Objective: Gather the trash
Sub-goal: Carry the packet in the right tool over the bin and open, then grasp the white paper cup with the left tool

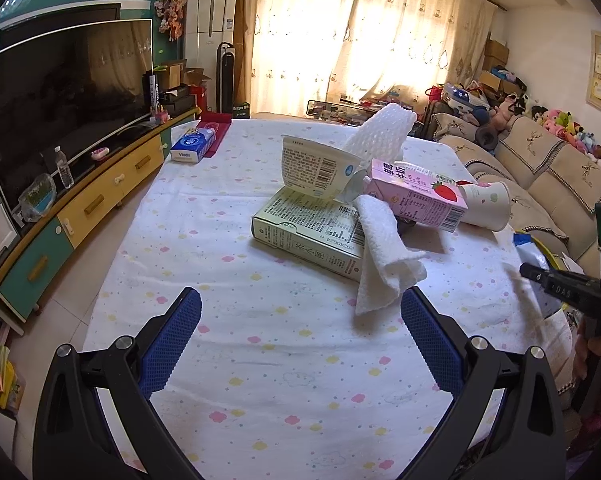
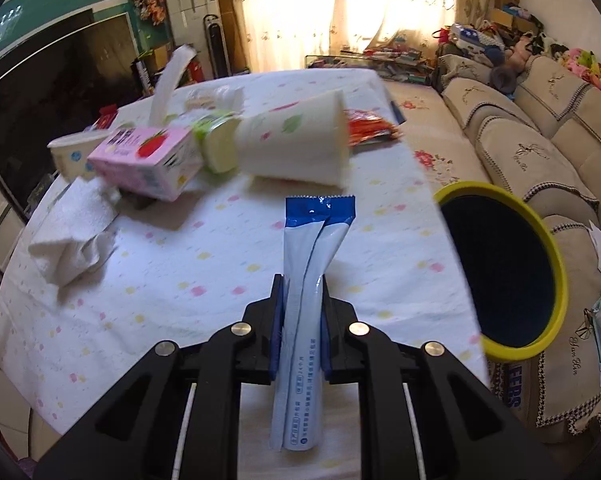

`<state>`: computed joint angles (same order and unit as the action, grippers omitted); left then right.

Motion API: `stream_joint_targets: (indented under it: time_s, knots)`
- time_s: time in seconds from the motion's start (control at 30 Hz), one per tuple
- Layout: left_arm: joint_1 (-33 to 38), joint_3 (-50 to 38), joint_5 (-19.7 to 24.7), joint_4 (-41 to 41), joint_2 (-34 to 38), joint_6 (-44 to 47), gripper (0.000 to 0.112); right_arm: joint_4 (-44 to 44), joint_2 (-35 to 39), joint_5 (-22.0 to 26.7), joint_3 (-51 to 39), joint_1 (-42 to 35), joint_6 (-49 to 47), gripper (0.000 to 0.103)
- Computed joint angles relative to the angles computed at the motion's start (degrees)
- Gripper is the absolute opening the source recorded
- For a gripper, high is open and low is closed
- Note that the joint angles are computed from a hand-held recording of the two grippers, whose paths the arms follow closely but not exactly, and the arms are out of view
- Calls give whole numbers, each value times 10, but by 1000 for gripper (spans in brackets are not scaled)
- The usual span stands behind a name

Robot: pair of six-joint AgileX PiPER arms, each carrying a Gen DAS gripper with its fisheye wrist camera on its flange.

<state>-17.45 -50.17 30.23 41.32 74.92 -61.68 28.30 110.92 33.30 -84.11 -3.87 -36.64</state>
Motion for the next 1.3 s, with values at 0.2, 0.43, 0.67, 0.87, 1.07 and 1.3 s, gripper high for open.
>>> stream_joint_targets:
  time_s: [0.2, 0.43, 0.67, 0.87, 1.07, 1.3]
  knots:
    - [-26, -34, 22, 11, 27, -7, 98, -54, 78, 24, -134, -61, 71, 15]
    - [-53, -85, 43, 4, 73, 10, 98, -187, 253, 125, -402, -99, 201, 22]
    - [-74, -166, 50, -38, 132, 74, 98, -168, 279, 118, -421, -118, 192, 43]
    - [-111, -286, 39, -78, 227, 165, 98, -117, 240, 78, -342, -130, 140, 48]
    - [-125, -432, 59, -173, 349, 291, 98, -70, 228, 82, -323, -142, 98, 50]
    - [-131, -602, 133, -219, 467, 357, 98, -48, 240, 97, -341, -147, 84, 51]
